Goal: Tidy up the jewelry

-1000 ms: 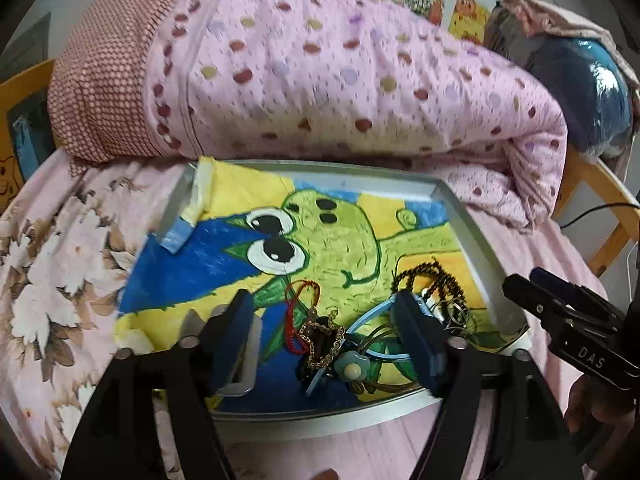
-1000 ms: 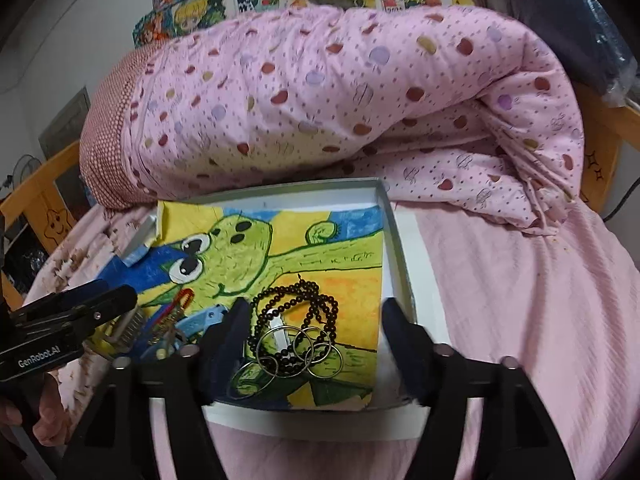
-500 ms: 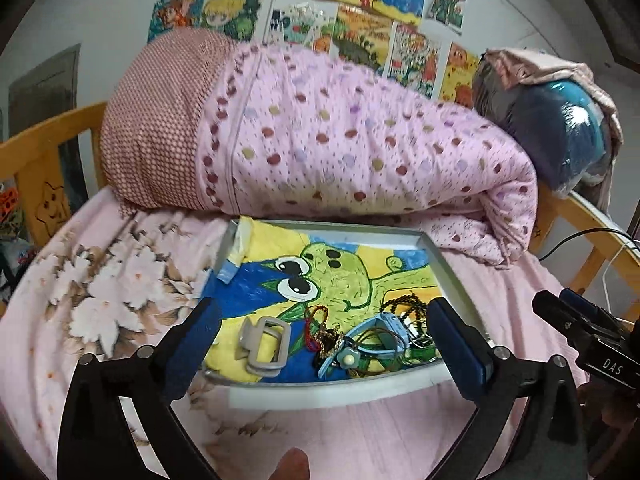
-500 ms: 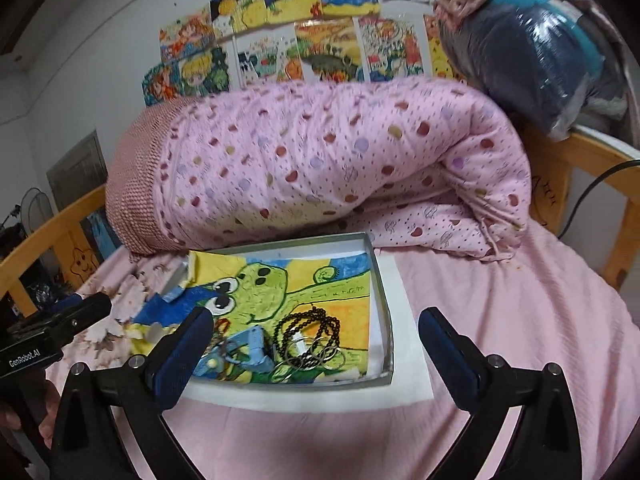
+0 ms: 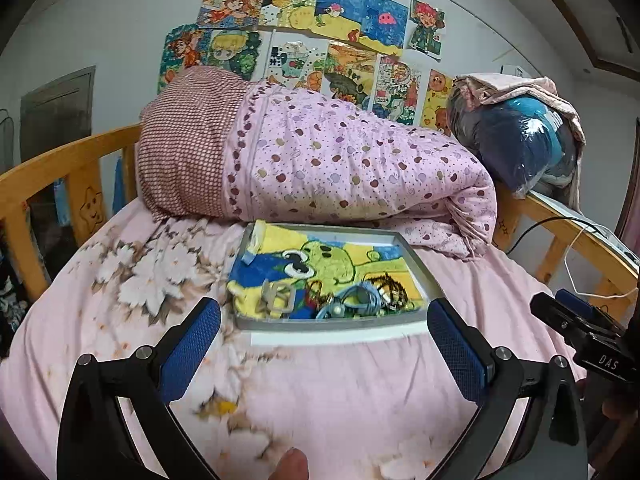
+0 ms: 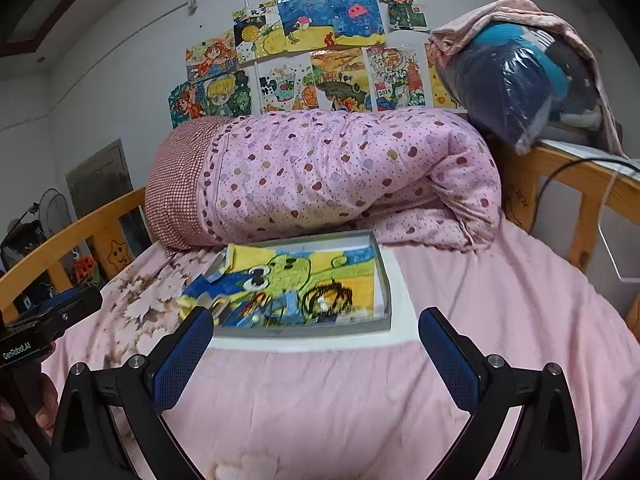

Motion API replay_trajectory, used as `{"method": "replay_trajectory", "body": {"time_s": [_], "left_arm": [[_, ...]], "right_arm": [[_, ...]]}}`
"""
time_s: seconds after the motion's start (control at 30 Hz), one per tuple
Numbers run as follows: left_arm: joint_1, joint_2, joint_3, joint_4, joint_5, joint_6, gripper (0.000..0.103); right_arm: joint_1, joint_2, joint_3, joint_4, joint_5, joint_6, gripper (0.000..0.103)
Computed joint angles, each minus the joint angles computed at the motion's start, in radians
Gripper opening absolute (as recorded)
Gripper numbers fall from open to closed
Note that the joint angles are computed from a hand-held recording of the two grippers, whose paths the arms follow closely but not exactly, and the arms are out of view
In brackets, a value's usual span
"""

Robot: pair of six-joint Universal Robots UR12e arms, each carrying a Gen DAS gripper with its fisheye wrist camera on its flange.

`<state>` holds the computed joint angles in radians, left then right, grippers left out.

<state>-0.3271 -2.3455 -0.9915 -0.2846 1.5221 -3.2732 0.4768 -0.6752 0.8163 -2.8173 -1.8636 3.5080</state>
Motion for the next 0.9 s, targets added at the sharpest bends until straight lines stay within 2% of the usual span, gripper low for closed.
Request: {"method": "replay_trajectory", "body": {"time_s": [0.2, 0.37, 0.53, 0.9], "left_arm": [[-0.011, 0.070, -0.152, 0.073, 0.051, 0.034, 0.101], [-0.017, 0.098, -0.236, 0.111, 0.074, 0.055, 0.101], [-0.017, 0.104, -0.263, 0.113, 0.090, 0.040, 0.101], [-0.010, 0.107, -0.271, 0.098, 0.097, 0.023, 0.101]], "right_arm": [[0.023, -0.061, 0.124, -0.023, -0.021, 0.010, 0.103], [0.039, -0.069, 0.159, -0.038, -0.057, -0.016, 0.103], [0.047, -0.062, 0.164, -0.036, -0.053, -0.042, 0.103], [0.046, -0.059, 0.173, -0.011, -0.032, -0.024, 0.103]]}}
